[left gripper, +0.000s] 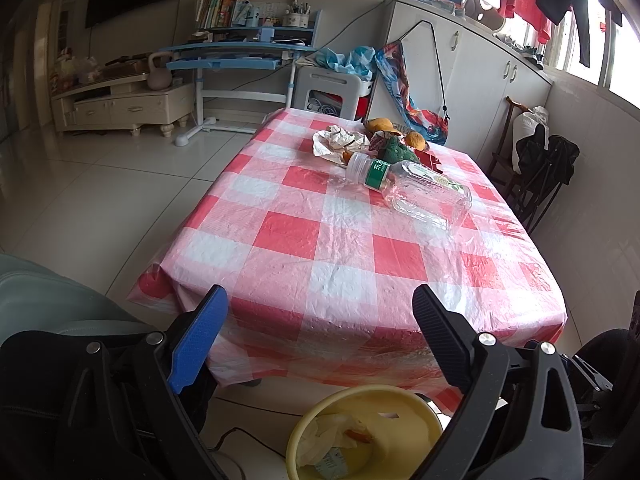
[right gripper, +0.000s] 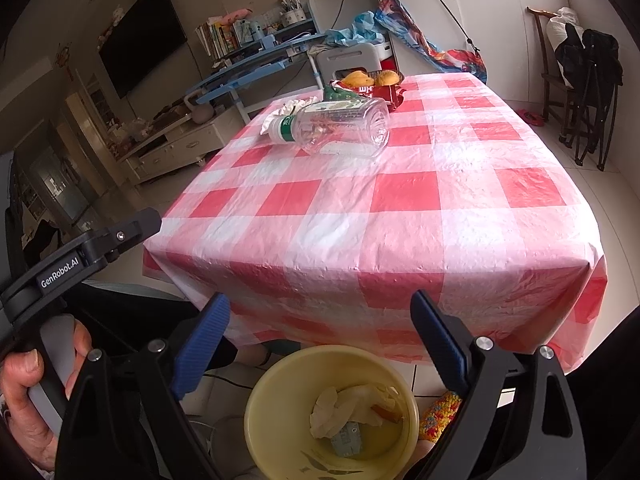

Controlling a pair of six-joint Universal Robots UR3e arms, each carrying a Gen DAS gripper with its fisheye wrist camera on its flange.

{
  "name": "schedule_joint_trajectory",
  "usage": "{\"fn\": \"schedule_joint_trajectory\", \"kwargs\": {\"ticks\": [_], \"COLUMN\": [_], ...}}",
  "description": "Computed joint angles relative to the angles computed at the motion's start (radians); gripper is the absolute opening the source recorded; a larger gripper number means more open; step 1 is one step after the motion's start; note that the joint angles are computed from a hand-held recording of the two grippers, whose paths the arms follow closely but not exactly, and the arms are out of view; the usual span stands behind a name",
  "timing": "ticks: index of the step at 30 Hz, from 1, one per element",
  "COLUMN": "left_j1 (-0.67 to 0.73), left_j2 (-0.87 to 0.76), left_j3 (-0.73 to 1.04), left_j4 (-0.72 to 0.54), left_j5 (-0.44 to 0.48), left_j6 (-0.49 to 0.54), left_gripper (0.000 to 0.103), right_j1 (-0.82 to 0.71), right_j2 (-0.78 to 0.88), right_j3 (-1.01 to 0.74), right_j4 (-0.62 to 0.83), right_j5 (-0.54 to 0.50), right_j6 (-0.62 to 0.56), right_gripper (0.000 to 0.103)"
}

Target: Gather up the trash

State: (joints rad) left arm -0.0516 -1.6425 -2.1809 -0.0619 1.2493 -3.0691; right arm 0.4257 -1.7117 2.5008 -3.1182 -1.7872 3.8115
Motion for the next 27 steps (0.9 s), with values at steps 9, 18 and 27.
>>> {"fn": "schedule_joint_trajectory", "kwargs": {"ticks": [9, 18, 27], "left_j1": [0.001, 0.002, 0.003], "left_j2": [-0.001, -0.002, -0.002], "left_j3": [-0.001, -0.001, -0.001], "left_j4": [0.002, 0.002, 0.002], "left_j5": [-0.001, -0.002, -0.003], "left_j6": [0.001, 0.002, 0.001], "left_gripper": [0.09, 0.09, 0.091], "right_j1": [0.01, 0.009, 0.013], "right_j2": [0.012, 0.014, 0.02], "right_j3": [-0.01, -0.014, -0.016], "right_j4": [0.006, 0.014, 0.013], "right_j5": [-0.004, -0.001, -0.003], "right_j6": [0.0, -0.007, -0.007], "right_gripper": [0.088, 0.088, 0.09]}}
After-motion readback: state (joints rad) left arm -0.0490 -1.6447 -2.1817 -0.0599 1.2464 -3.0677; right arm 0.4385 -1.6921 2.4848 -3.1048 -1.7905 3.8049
